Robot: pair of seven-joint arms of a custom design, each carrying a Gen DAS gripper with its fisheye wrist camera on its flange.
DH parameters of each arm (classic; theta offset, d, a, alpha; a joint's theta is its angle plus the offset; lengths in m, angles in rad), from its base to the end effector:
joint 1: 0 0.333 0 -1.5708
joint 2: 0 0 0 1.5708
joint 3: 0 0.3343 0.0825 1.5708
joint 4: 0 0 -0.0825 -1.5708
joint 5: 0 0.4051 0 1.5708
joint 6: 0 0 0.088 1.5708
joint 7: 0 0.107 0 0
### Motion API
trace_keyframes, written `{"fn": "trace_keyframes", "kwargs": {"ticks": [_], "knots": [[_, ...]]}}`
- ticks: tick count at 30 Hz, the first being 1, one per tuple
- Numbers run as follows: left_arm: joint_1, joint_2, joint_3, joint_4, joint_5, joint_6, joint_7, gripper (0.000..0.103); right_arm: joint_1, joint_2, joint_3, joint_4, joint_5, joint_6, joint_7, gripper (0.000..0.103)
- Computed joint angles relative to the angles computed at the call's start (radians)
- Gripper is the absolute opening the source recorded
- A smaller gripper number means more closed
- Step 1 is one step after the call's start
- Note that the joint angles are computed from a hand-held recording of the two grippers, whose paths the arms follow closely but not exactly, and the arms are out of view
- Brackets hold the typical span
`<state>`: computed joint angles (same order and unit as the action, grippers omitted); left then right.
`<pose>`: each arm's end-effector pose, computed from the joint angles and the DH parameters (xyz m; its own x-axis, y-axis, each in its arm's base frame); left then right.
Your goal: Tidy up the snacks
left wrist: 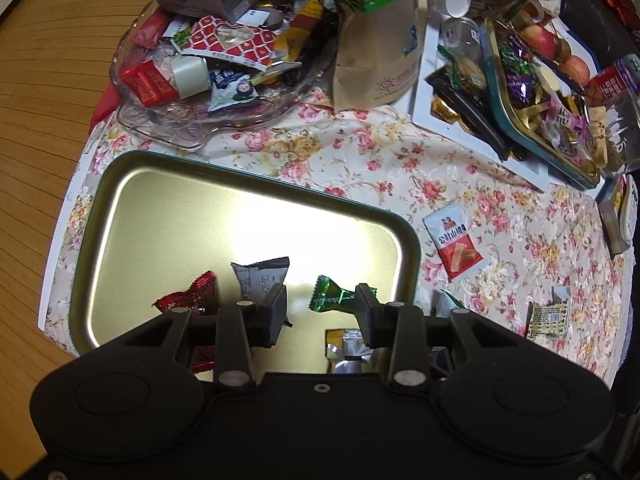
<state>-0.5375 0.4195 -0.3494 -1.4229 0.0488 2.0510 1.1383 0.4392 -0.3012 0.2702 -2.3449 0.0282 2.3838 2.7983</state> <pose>0.4962 -0.5340 0.5036 -0.4219 -0.8886 0.1802 -0.9031 0.3944 -0.1697 0.3736 0.3297 0.4885 -0.4669 -0.8365 -0.2870 -0.8375 0.5224 -0.1602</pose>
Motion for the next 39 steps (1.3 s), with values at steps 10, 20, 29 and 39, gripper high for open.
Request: {"fn": "trace_keyframes", "kwargs": {"ticks": [10, 20, 29, 39], "knots": [[-0.034, 0.029, -0.012, 0.051, 0.006, -0.026, 0.017, 0.046, -0.014, -0.083, -0.001, -0.068, 0.017, -0.046, 0.017, 0.033], [-0.087, 0.075, -0.021, 0.128, 0.013, -0.062, 0.046, 0.046, -0.042, -0.205, -0.003, -0.175, 0.055, -0.088, 0.028, 0.033], [-0.142, 0.118, -0.022, 0.196, 0.028, -0.103, 0.066, 0.046, -0.064, -0.334, 0.000, -0.274, 0.096, -0.144, 0.042, 0.033], [-0.210, 0.178, -0.020, 0.285, 0.050, -0.160, 0.086, 0.046, -0.080, -0.508, -0.006, -0.393, 0.150, -0.225, 0.062, 0.033]]}}
